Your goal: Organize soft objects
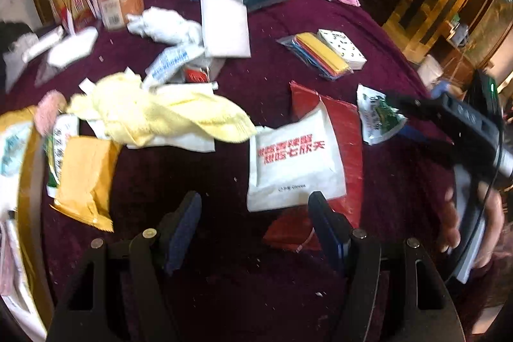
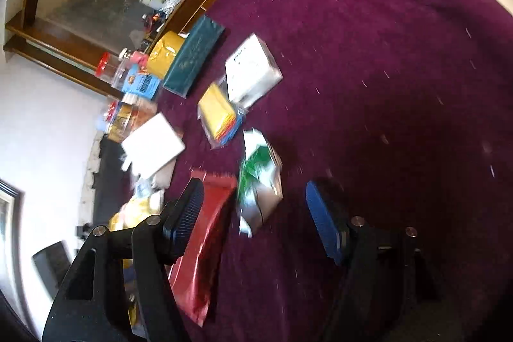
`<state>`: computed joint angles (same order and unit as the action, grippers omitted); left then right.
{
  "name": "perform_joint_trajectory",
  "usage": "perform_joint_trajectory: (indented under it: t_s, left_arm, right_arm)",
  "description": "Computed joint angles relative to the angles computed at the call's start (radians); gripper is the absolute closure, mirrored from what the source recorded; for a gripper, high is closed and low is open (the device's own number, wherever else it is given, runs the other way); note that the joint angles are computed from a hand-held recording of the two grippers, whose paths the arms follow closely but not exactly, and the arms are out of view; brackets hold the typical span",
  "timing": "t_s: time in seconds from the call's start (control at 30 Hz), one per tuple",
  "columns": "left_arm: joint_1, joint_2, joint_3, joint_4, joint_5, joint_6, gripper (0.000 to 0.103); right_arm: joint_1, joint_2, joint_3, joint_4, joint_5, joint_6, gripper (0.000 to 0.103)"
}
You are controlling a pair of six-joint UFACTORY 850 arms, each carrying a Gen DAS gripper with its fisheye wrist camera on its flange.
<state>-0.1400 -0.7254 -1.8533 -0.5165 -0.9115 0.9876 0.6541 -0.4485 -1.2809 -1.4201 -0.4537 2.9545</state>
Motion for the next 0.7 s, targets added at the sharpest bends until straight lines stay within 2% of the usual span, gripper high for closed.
perform_joint_trajectory:
  t_s: [0.03,0.07,0.1,0.13,0.2,0.3,0.4,0.5,0.7]
  left_arm:
    - [-0.005,0.022,0.037,-0.005,0.052,0.022,0.033]
    - [-0.008,0.033,0.054,-0.007,0.079,0.034,0.033]
    - [-0.010,0.048,0.077,-0.015,0.109,0.050,0.033]
    - [-0.009,0.060,0.092,-0.035,0.123,0.069,0.034]
    - [-0.006,0.080,0.118,-0.088,0.134,0.121,0.033]
    - [-0.019,0.130,0.194,-0.113,0.241,0.184,0.033]
    - [-0.040,0.158,0.251,-0.131,0.371,0.194,0.033]
    - [-0.059,0.147,0.248,-0.063,0.421,0.105,0.033]
    - [-0.085,0.124,0.253,0.007,0.544,0.008,0.034]
  right_arm:
    - [-0.003,-0.011,-0.020,0.049,-0.006,-0.066,0.045]
    - [-0.007,-0.026,-0.049,0.133,-0.027,-0.171,0.062]
    - [-0.007,-0.040,-0.067,0.189,-0.053,-0.246,0.071]
    - [-0.006,-0.053,-0.078,0.206,-0.075,-0.279,0.071]
    - [-0.005,-0.041,-0.049,0.136,-0.071,-0.224,0.073]
    - [-0.005,-0.044,-0.055,0.162,-0.079,-0.278,0.073]
    - [0.010,-0.094,-0.147,0.339,-0.179,-0.546,0.075]
    - [0.021,-0.153,-0.246,0.461,-0.292,-0.765,0.075]
    - [0.024,-0.138,-0.221,0.442,-0.287,-0.741,0.075]
